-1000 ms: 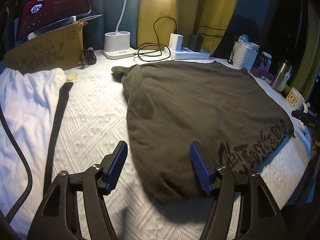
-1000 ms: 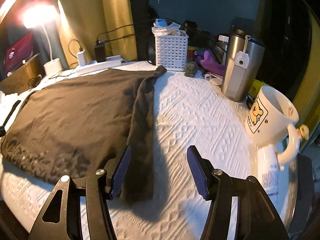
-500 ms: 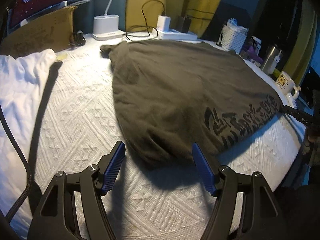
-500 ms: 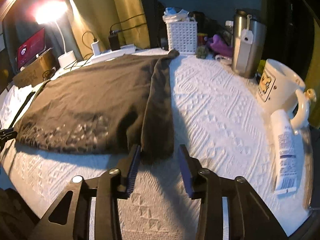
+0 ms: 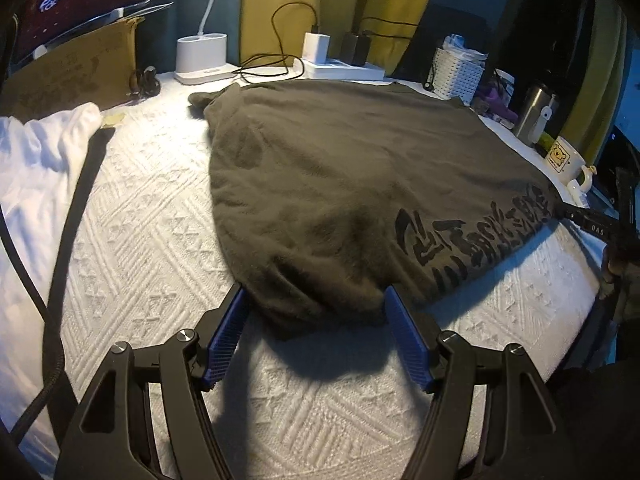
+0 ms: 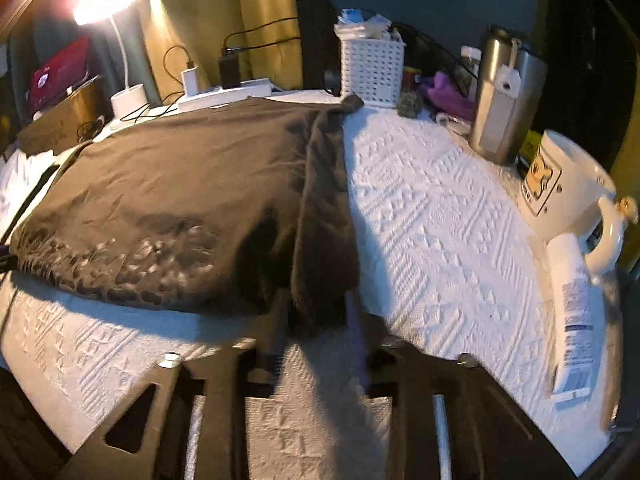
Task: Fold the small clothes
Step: 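Grasp the folded shirt edge with the left tool while the right tool grasps it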
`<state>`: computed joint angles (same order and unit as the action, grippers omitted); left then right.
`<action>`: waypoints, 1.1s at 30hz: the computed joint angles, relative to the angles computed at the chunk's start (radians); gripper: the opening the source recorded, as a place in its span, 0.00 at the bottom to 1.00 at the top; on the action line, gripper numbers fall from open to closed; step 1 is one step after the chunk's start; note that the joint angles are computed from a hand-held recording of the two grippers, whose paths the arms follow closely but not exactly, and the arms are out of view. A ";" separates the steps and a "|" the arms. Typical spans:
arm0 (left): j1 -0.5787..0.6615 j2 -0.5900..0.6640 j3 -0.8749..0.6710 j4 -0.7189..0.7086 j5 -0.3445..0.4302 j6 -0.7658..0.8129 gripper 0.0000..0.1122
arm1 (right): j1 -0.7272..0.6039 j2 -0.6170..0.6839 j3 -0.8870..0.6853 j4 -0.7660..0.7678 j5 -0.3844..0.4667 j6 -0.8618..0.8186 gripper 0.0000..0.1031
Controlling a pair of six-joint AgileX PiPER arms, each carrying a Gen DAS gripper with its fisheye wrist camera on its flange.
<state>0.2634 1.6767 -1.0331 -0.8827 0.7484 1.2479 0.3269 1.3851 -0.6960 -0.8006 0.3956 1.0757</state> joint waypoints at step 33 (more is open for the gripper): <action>0.056 -0.146 -0.054 -0.044 0.107 -0.026 0.10 | -0.227 -0.098 0.031 0.291 -0.095 -0.264 0.10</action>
<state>0.3190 1.5305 -1.0875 -0.9264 0.8553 1.2224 0.0994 1.2872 -0.6652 -0.5092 0.3007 0.8117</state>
